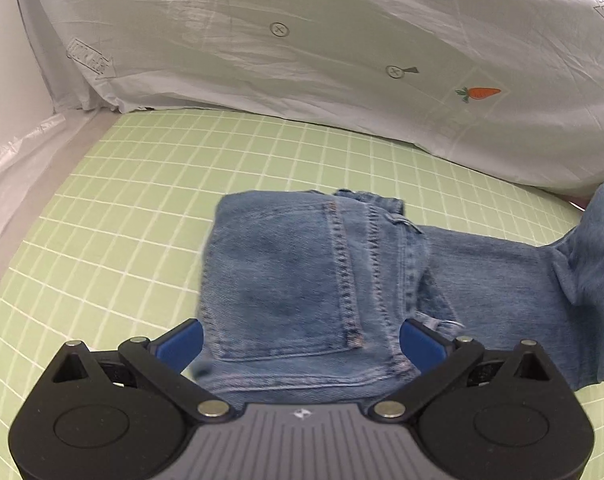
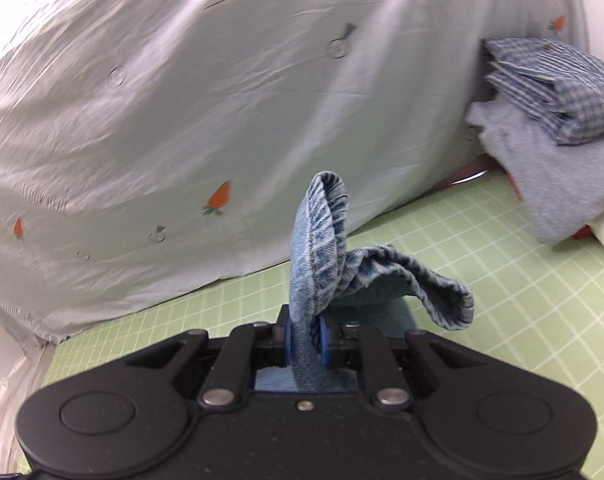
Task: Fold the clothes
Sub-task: 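Fold the hems over onto the waistband with the right tool, then release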
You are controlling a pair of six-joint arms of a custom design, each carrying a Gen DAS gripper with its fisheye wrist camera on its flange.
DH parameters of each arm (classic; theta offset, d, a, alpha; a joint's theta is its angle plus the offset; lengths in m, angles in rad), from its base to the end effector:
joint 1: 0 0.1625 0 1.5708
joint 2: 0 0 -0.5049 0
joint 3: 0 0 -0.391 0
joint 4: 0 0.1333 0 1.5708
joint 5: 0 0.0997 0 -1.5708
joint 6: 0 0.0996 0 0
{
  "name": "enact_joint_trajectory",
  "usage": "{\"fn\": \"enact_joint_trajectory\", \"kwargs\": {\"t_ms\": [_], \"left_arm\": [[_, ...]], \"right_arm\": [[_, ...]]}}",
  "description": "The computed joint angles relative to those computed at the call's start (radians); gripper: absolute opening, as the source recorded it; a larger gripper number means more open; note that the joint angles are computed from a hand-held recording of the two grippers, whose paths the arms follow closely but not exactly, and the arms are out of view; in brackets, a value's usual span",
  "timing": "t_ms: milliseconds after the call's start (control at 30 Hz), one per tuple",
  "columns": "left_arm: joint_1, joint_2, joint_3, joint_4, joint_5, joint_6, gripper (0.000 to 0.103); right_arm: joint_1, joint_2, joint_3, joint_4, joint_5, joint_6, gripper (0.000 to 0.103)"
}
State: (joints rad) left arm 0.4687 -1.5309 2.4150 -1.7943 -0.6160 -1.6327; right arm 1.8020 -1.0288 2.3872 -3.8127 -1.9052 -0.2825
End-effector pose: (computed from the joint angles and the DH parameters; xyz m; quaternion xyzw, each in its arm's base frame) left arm -0.1809 -0.3321 0.2580 -0.0765 0.8499 -0.3675 0.3699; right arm 0.2077 -0.4431 0.2302 0.1576 -0.8802 0.4176 0.1612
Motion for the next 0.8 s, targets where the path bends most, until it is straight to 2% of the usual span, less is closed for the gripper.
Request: {"fn": "enact_joint_trajectory", "kwargs": {"t_ms": [67, 167, 300, 333, 400, 433, 467, 500, 533, 667, 800], "left_arm": [[0.010, -0.030, 0.012, 0.014, 0.009, 0.007, 0.103], [0.057, -0.067, 0.033, -0.043, 0.019, 0.077, 0.103], [0.136, -0.084, 0.033, -0.101, 0.057, 0.185, 0.103], [0.151, -0.086, 0.034, -0.120, 0.068, 0.207, 0.103], [0.180, -0.084, 0.036, -0.154, 0.081, 0.245, 0.103], [0.195, -0.080, 0.036, -0.168, 0.083, 0.261, 0.103], [0.206, -0.075, 0.040, -0.185, 0.074, 0.268, 0.103], [0.217, -0.069, 0.043, -0.202, 0.064, 0.274, 0.103], [0.228, -0.064, 0.047, -0.220, 0.054, 0.280, 0.103], [0.257, -0.051, 0.059, -0.261, 0.018, 0.273, 0.103], [0.262, -0.041, 0.061, -0.243, 0.006, 0.246, 0.103]], "right_arm": [[0.024, 0.050, -0.008, 0.003, -0.004, 0.006, 0.014], [0.055, 0.137, -0.015, 0.023, -0.012, -0.006, 0.014], [0.055, 0.277, -0.022, 0.105, -0.083, 0.013, 0.026], [0.054, 0.303, -0.016, 0.075, -0.092, 0.010, 0.026], [0.062, 0.317, -0.012, 0.071, -0.095, -0.014, 0.039], [0.071, 0.308, -0.013, 0.090, -0.094, -0.030, 0.049], [0.078, 0.304, -0.012, 0.086, -0.096, -0.046, 0.065], [0.086, 0.306, -0.006, 0.054, -0.106, -0.058, 0.076], [0.091, 0.304, 0.001, 0.028, -0.114, -0.063, 0.077], [0.069, 0.261, 0.023, 0.018, -0.123, 0.004, 0.078], [0.064, 0.258, 0.009, -0.003, -0.220, -0.005, 0.078]]}}
